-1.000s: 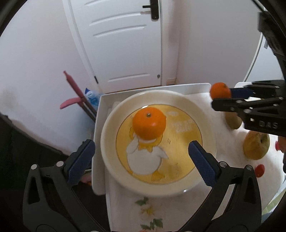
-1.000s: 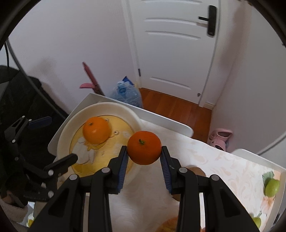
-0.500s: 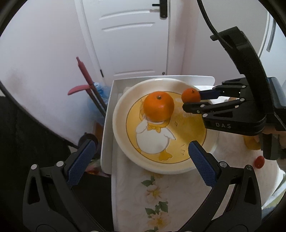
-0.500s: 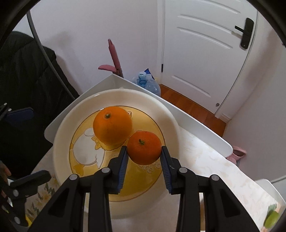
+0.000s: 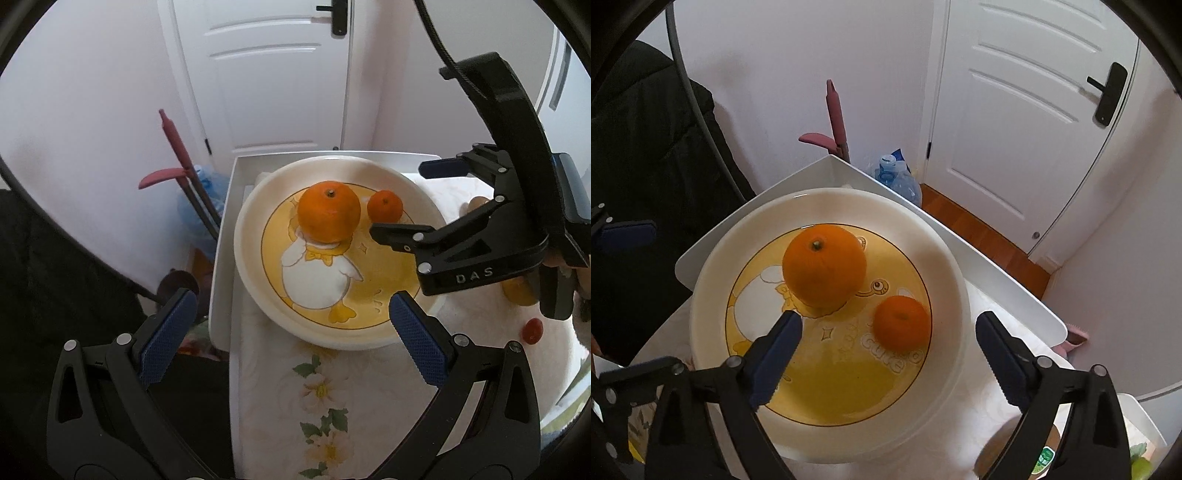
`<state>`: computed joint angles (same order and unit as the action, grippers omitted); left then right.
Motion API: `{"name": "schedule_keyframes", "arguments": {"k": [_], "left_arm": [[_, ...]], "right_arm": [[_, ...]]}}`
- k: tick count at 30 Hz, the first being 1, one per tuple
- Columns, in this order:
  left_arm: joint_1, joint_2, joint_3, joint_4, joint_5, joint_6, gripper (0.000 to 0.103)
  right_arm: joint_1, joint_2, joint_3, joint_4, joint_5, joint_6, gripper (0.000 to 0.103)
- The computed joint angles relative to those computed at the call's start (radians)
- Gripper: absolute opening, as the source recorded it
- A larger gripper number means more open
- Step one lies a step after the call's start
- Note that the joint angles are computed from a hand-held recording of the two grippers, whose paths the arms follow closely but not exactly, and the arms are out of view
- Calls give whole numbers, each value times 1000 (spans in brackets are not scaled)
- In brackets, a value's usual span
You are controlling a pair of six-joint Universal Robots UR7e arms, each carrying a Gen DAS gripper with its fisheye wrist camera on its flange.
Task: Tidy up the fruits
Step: 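Lower the tangerine into the bowl beside the orange and open the right tool, then move both open tools back over the remaining fruit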
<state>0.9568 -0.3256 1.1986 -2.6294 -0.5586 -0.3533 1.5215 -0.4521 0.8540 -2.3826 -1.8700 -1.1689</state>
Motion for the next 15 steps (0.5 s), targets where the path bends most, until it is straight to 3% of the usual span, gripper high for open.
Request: {"name": "schedule_keyframes", "arguments": {"k": [2,15], "left_arm": [[-4,-6,9,-3,4,-5,103],[-47,-45,33,-21,59,31,103]], "right_arm": [[-1,-8,5,11,10,9,103],[16,-135,147,-51,47,63,103]]}}
